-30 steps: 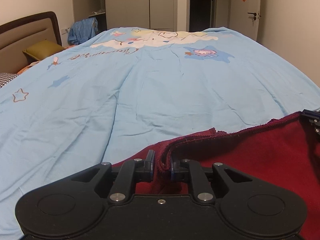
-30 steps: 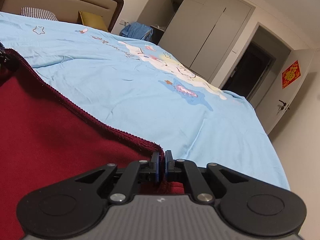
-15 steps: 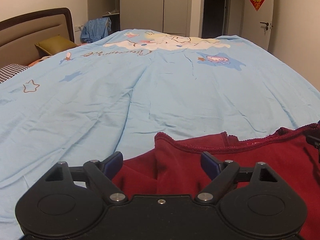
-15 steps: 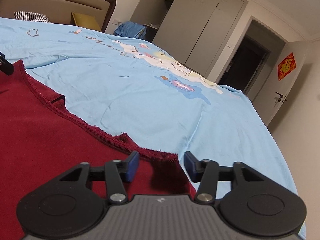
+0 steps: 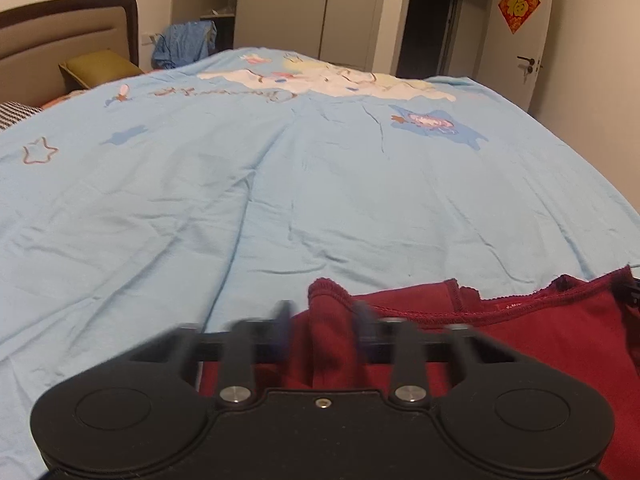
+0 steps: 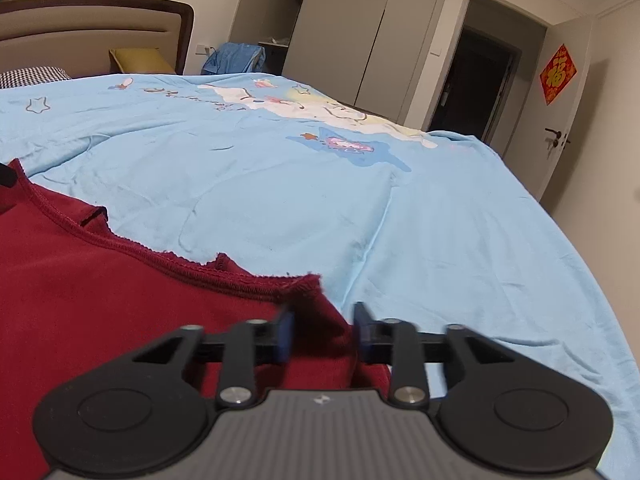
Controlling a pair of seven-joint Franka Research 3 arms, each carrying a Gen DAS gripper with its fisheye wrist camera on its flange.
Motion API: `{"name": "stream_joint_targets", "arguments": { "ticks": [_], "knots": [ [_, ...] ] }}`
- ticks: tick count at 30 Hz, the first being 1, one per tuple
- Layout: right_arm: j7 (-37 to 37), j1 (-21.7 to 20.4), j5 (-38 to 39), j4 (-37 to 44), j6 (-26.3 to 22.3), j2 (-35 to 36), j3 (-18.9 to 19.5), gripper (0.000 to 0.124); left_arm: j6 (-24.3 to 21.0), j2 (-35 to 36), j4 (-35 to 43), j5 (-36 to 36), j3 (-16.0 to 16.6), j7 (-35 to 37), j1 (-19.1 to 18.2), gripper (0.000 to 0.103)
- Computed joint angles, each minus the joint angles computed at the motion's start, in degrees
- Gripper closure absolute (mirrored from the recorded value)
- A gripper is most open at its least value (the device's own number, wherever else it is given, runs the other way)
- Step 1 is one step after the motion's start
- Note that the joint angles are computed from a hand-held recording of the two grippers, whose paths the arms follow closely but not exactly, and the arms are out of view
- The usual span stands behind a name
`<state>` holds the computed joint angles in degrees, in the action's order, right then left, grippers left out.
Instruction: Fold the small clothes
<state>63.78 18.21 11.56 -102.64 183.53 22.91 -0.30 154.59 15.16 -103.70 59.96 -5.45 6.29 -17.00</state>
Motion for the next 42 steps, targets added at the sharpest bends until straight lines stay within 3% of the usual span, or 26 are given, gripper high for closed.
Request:
{"name": "stream_joint_targets", "arguments": {
  "ticks": [3,7,11,15,17,20,23,25,27,30,33,35,38,42],
  "knots": [
    [-1.3,-1.1,-0.2,1.0,-0.1,0.6,1.5,0.117,0.4,0.0,0.4,5.3,1.2,-4.6,-1.1,0.097],
    [-0.9,2.3,-0.3,1.6,2.9,1.2,-2.1,0.117,-2.6,0.0,1.9,12.1,1.3,-10.6,-1.9,0.098],
    [1.7,7.2,0.6,4.4,1.8,3.0,-8.0,0.117,-4.0,1.9,4.4,9.2,0.3,-9.0,-0.7,0.098],
    [5.2,10.2,-1.0,7.5,-2.3,5.4,-12.1,0.117,-5.1,4.7,6.5,5.0,0.4,-4.9,-0.8,0.098],
    [7.0,10.7,-2.6,8.1,-3.3,6.1,-12.9,0.117,-5.1,5.3,6.6,3.9,0.8,-4.4,-1.1,0.096],
    [8.8,10.1,-4.5,8.2,-3.8,6.3,-12.7,0.116,-5.7,5.5,6.5,2.0,1.2,-3.7,-1.4,0.085],
    [10.3,9.6,-5.7,7.9,-3.5,5.9,-12.4,0.101,-6.0,4.2,5.5,2.4,1.7,-5.0,-1.8,0.066],
    [11.9,10.7,-6.6,7.5,-3.4,5.6,-14.0,0.078,-7.9,3.3,5.0,2.8,1.7,-6.0,-2.3,0.037],
    [14.0,12.7,-7.5,6.4,-2.2,5.1,-16.6,0.049,-10.1,2.0,4.2,5.1,1.6,-8.7,-3.2,0.024],
    [17.0,18.7,-9.1,4.4,-0.4,4.4,-23.7,0.030,-12.2,0.4,3.0,7.4,0.5,-10.3,-3.5,0.016],
    [18.3,26.5,-9.7,1.4,1.7,3.6,-31.9,0.023,-12.9,-1.1,1.6,10.0,-0.7,-12.1,-3.8,0.011],
    [17.3,30.5,-9.0,-1.1,3.0,2.4,-35.1,0.021,-13.1,-2.0,0.4,12.5,-1.4,-14.3,-4.1,0.009],
    [14.1,30.3,-7.9,-5.8,4.5,-1.7,-32.3,0.021,-12.7,-3.1,-1.6,17.2,-2.5,-17.9,-4.6,0.008],
    [10.3,26.2,-6.7,-12.1,7.1,-6.7,-24.5,0.021,-12.3,-2.7,-2.6,22.0,-3.7,-20.1,-4.8,0.006]
  ]
}}
